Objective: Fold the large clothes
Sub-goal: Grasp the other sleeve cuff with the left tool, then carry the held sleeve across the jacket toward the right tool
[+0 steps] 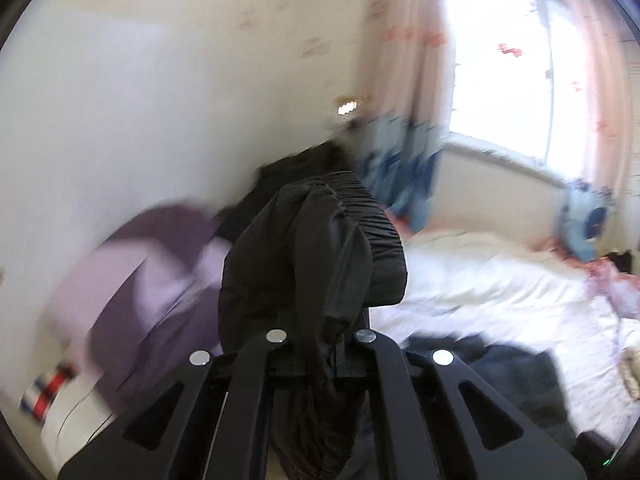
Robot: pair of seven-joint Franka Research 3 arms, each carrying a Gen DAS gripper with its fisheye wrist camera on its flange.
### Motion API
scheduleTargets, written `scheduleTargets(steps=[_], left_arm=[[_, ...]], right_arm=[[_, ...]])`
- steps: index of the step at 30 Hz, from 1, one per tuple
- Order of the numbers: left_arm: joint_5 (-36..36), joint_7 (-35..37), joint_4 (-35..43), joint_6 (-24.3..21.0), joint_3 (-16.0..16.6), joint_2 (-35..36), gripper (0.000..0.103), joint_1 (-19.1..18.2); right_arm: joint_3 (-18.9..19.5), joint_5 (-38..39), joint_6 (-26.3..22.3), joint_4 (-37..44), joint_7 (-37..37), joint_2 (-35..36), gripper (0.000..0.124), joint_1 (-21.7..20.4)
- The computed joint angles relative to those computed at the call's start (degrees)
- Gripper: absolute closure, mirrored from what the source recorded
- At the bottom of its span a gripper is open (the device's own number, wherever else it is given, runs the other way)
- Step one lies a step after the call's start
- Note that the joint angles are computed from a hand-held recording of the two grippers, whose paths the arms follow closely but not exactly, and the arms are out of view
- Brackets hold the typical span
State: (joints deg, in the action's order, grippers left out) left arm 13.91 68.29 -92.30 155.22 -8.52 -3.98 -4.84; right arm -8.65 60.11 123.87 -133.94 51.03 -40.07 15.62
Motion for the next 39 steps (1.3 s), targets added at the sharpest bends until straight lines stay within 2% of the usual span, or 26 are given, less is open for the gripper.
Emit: scheduleTargets(steps=[4, 7, 11, 13, 15, 19, 21, 23, 24, 27, 30, 31, 32, 33, 34, 36, 38, 39], left_arm=[[-5.5, 6.3, 16.6, -1.2, -4.3, 11.7, 0.098, -4.7], [-11.2, 11.7, 25.8, -1.8, -8.4, 20.3, 0.098, -8.1], [-19.4, 19.8, 33.7, -4.0, -13.7, 31.2, 0.098, -13.0], [-24.2, 24.9, 32.3, -4.1, -18.4, 34.6, 0.098, -12.7], [-29.0, 28.9, 30.3, -4.6, -21.0, 37.4, 0.098, -12.7], [-36.4, 34.7, 23.6, -2.5, -24.0, 39.3, 0.098, -11.4], [-38.6, 37.0, 21.2, -1.1, -24.8, 39.0, 0.098, -10.8], [-38.0, 38.0, 18.2, 0.6, -23.5, 37.3, 0.098, -11.3], [-34.9, 36.5, 17.6, 0.7, -20.7, 36.4, 0.098, -13.5], [-23.0, 30.0, 20.7, -3.9, -12.8, 36.5, 0.094, -19.9], [-14.4, 26.9, 23.5, -8.1, -9.4, 37.3, 0.087, -23.1], [-11.2, 25.4, 23.0, -8.6, -8.3, 36.9, 0.083, -24.3], [-11.1, 26.5, 23.1, -9.3, -9.1, 36.6, 0.077, -23.6], [-11.3, 27.3, 21.6, -9.1, -10.1, 35.7, 0.063, -22.9], [-11.0, 27.3, 20.9, -8.9, -10.3, 35.3, 0.054, -22.5], [-11.1, 27.8, 17.1, -7.5, -11.1, 32.7, 0.050, -21.5], [-13.0, 28.1, 12.7, -5.7, -12.3, 29.6, 0.043, -19.6], [-13.5, 27.4, 10.3, -4.6, -12.3, 27.8, 0.040, -19.0]], right_arm=[[-3.7, 2.0, 3.2, 2.0, 1.2, -0.3, 0.032, -3.0], [-7.6, 5.9, 6.2, 2.4, 3.1, 0.0, 0.031, -5.4], [-12.2, 11.8, 8.9, 2.2, 7.7, 1.7, 0.028, -8.7], [-14.7, 14.5, 7.5, 2.6, 9.5, 3.6, 0.028, -9.6], [-17.9, 18.8, 4.1, 3.0, 10.4, 6.5, 0.028, -9.8], [-21.5, 23.5, -3.6, 4.3, 11.6, 13.2, 0.028, -10.2], [-21.8, 25.7, -5.5, 4.6, 11.3, 15.4, 0.028, -10.8], [-22.4, 28.5, -8.3, 5.3, 10.4, 17.5, 0.028, -11.5], [-22.2, 28.8, -9.3, 5.9, 10.4, 18.5, 0.028, -12.0], [-21.1, 28.1, -11.6, 7.0, 11.4, 20.2, 0.028, -13.9], [-18.7, 26.7, -12.9, 7.8, 12.6, 21.0, 0.027, -15.6], [-17.6, 25.7, -12.2, 7.8, 12.8, 20.8, 0.027, -16.4], [-16.7, 24.7, -12.2, 8.1, 12.7, 21.0, 0.027, -17.1], [-16.2, 24.6, -12.7, 8.2, 12.7, 21.4, 0.027, -17.8], [-15.4, 24.4, -12.2, 8.0, 12.8, 21.5, 0.027, -18.6], [-14.2, 24.2, -12.0, 7.6, 12.0, 21.7, 0.043, -20.1], [-12.4, 22.2, -11.2, 7.4, 12.4, 21.8, 0.094, -21.9], [-11.9, 22.2, -11.3, 7.2, 12.2, 22.0, 0.101, -22.6]])
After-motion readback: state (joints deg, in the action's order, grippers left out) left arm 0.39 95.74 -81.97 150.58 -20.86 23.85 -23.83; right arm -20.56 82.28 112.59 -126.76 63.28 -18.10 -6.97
